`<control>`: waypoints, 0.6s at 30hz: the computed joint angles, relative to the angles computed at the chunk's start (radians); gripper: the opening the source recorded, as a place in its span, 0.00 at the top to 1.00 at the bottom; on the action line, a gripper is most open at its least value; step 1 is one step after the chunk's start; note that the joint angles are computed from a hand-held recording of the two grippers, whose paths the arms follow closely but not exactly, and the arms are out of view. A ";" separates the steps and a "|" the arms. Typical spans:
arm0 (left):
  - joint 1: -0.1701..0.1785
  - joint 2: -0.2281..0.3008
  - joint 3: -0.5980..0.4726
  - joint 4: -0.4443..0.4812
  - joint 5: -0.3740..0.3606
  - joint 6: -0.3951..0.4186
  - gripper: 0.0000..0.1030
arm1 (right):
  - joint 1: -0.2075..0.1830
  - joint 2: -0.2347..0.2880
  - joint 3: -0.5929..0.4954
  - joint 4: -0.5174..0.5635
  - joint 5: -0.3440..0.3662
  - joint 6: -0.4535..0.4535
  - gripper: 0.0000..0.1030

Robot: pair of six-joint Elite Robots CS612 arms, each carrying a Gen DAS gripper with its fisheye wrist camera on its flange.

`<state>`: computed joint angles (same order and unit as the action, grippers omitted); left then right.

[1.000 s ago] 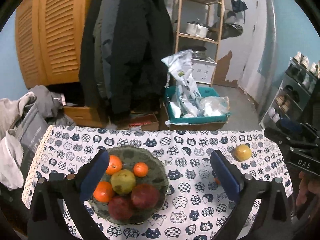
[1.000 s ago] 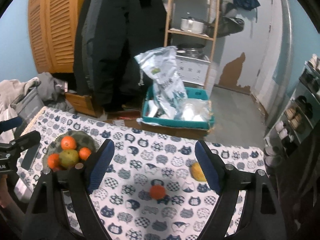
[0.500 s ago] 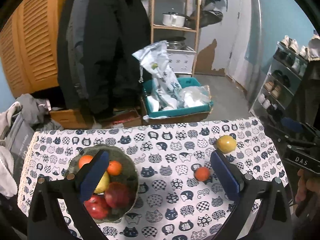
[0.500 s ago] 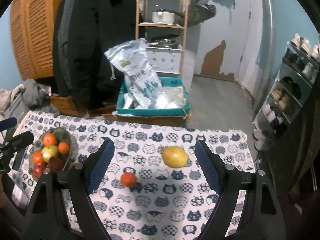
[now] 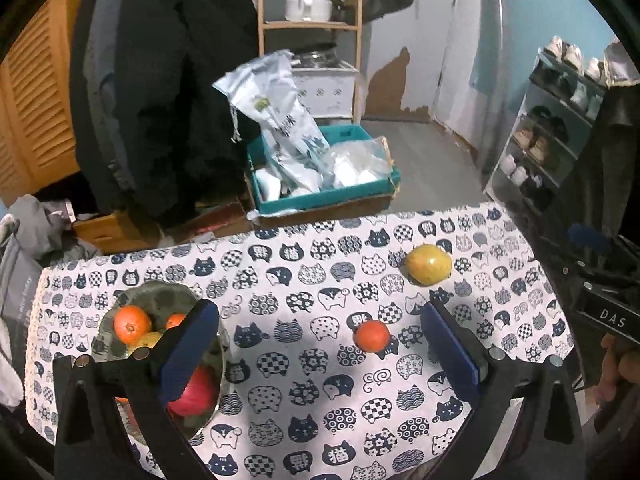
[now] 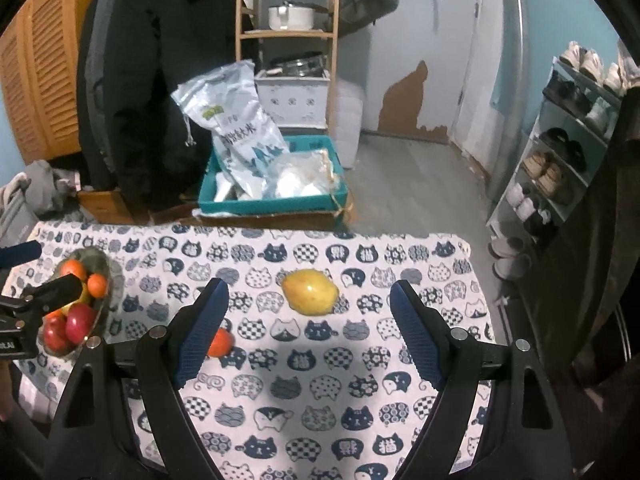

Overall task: Organize fruits
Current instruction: 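Move the left tool to the tangerine while the right tool approaches the yellow pear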

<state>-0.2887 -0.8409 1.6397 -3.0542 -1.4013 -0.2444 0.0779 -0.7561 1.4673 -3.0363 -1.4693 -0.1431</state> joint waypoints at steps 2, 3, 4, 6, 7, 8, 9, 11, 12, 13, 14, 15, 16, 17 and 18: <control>-0.003 0.011 -0.014 0.021 -0.002 0.006 0.01 | -0.002 0.007 -0.007 0.017 -0.004 0.000 0.20; -0.005 0.018 -0.021 0.034 -0.004 0.008 0.01 | -0.003 0.011 -0.010 0.024 -0.007 0.000 0.20; -0.006 0.023 -0.026 0.041 -0.007 0.010 0.01 | -0.003 0.016 -0.016 0.038 -0.010 0.001 0.20; -0.007 0.035 -0.041 0.067 -0.012 0.012 0.01 | -0.005 0.024 -0.024 0.055 -0.013 0.004 0.20; -0.007 0.043 -0.049 0.079 -0.019 0.014 0.01 | -0.006 0.029 -0.030 0.065 -0.013 0.007 0.20; -0.007 0.050 -0.057 0.092 -0.021 0.016 0.01 | -0.006 0.036 -0.037 0.080 -0.015 0.010 0.20; -0.007 0.057 -0.065 0.106 -0.019 0.015 0.01 | -0.007 0.040 -0.042 0.090 -0.014 0.012 0.20; -0.008 0.073 -0.083 0.132 -0.023 0.016 0.01 | -0.008 0.051 -0.054 0.115 -0.017 0.016 0.20; -0.007 0.083 -0.094 0.148 -0.026 0.017 0.01 | -0.009 0.057 -0.060 0.129 -0.018 0.019 0.20; -0.007 0.090 -0.102 0.159 -0.029 0.017 0.01 | -0.010 0.064 -0.066 0.144 -0.017 0.021 0.20; -0.006 0.098 -0.111 0.173 -0.036 0.017 0.01 | -0.011 0.070 -0.071 0.158 -0.018 0.024 0.20; -0.005 0.107 -0.121 0.186 -0.042 0.016 0.01 | -0.012 0.077 -0.079 0.176 -0.022 0.027 0.20; -0.004 0.116 -0.132 0.201 -0.049 0.016 0.01 | -0.012 0.082 -0.082 0.185 -0.025 0.028 0.20; -0.004 0.124 -0.142 0.216 -0.056 0.015 0.01 | -0.013 0.089 -0.088 0.199 -0.028 0.030 0.20; -0.004 0.135 -0.153 0.235 -0.063 0.014 0.01 | -0.013 0.094 -0.094 0.208 -0.031 0.032 0.20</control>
<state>-0.2922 -0.7064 1.4864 -2.8190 -1.4640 -0.2299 0.0648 -0.6616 1.3737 -2.8280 -1.5007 -0.1115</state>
